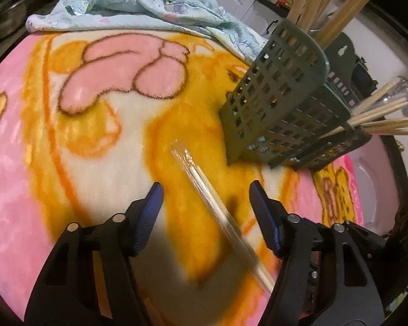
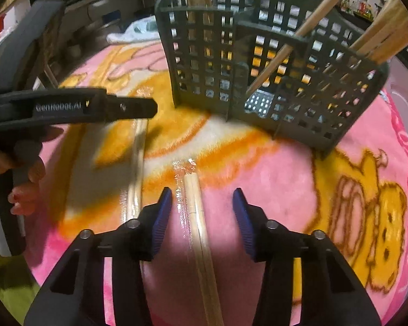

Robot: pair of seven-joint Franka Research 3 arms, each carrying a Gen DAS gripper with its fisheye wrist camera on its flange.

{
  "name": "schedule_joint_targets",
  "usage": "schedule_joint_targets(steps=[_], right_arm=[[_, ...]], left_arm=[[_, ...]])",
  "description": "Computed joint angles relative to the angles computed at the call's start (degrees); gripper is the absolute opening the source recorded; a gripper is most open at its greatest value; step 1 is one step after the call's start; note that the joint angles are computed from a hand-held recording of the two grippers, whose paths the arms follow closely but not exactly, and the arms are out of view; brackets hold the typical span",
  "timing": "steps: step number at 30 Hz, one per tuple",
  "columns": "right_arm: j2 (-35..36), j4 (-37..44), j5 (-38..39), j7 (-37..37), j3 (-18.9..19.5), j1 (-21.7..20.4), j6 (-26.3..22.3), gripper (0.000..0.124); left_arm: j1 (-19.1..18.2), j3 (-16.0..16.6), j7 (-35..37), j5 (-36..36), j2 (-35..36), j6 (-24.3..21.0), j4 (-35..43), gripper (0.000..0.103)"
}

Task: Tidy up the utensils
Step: 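Close the right tool on a wrapped wooden chopstick on the blanket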

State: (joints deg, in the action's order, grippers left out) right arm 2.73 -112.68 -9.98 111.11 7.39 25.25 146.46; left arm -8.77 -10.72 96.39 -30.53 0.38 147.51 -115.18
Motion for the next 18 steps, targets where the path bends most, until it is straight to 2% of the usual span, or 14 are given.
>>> schedule_joint_targets(steps=[3,10,15,18], right_arm=[[0.52,0.49,-1.8,0.43,-0.01,0.28,-0.4,0.036],[0.96,0.81,-1.89,-0.26,-0.18,0.56,-0.48,0.027],[0.34,0.1,-1.26,-0.72,-0.08,0.58,-0.26,0.018],[0.19,0.02,-0.52,-1.05,0.03,0.46,-0.2,0.013]], left_arm=[[-0.16,-0.22,-2.73,5.52,1.36,-0.39,1.66,0.05],[-0.09,-0.54,-9.95,17.28,3.46,-1.1,4.28,0.025],[0.71,-0.81,-9.11,17.05,3.6,-0.55,4.11,0.015],[1.23,-0.89,-7.64,14.43,3.38,-0.19,3.68,0.011]])
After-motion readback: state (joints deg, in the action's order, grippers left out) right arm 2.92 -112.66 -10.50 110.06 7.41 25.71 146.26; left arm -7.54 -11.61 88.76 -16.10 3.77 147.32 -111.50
